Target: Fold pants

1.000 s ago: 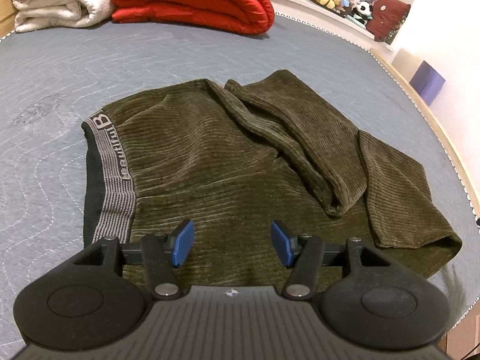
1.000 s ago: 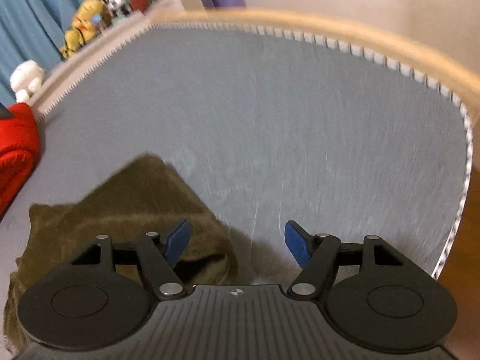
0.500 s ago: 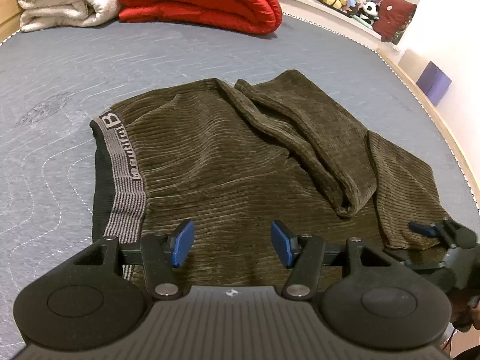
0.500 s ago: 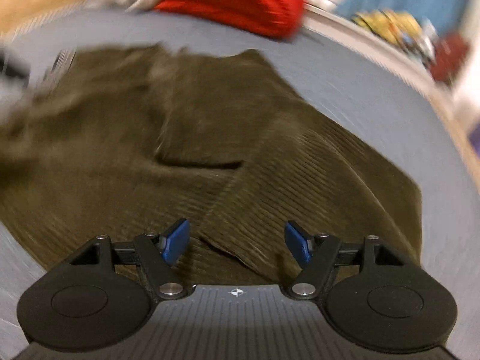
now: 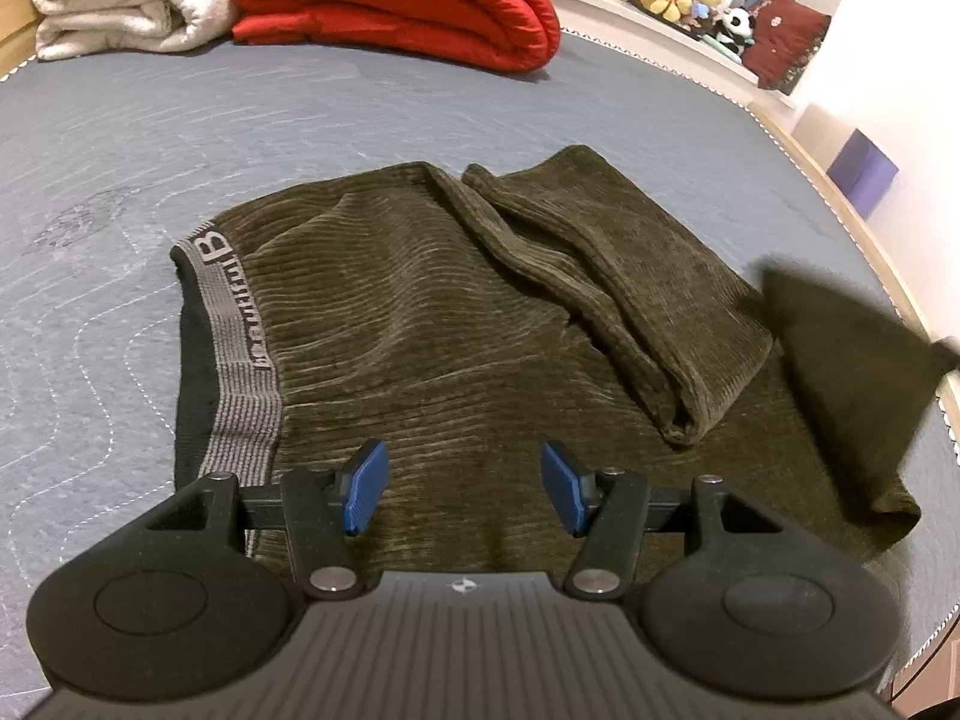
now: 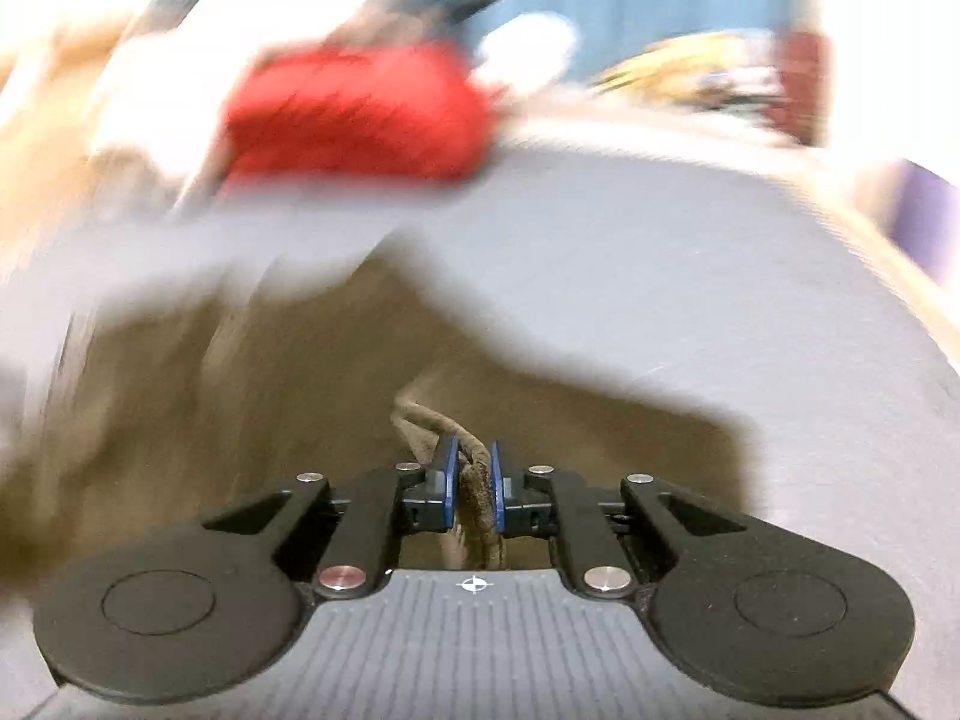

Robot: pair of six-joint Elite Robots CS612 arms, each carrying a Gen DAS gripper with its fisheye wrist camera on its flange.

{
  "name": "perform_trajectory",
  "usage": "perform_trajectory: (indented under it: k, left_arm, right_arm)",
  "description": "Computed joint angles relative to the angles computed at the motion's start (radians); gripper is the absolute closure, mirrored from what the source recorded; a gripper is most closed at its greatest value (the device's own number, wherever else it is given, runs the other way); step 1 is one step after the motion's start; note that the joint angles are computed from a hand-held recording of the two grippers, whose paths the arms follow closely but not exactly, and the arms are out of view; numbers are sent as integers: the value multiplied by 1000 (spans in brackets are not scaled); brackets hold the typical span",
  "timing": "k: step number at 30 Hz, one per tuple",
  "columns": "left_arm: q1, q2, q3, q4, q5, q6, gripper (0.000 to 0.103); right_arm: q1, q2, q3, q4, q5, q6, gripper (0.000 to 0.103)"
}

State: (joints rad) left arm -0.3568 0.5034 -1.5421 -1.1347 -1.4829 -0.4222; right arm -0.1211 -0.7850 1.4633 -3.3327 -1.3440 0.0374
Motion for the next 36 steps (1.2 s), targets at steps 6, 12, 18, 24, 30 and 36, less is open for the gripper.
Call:
perform_trajectory:
  k: [6,12,18,24,30,36]
  left_arm:
    - [0,3,-4,4,4,0,41]
    - [9,3,-7,7,5,-10,41]
    - [57,-7,-2,5,-28,-59,29]
    - [117,-2,-20,64,-82,-156,27]
    - [137,9,-28,156,-103,-171,23]
    - [123,22,-7,213,-137,-58,18]
  right_arm:
    - [-81,-20,62,-99,-554,544,95]
    - [-149,-25,86,159,-701,829,91]
    - [-159,-23,96,227,-661,830,47]
    - [-126,-29,87,185,-561,681,35]
    - [-118,-59,101,389,-381,821,31]
    - [-110,-18,59,369,-251,693,20]
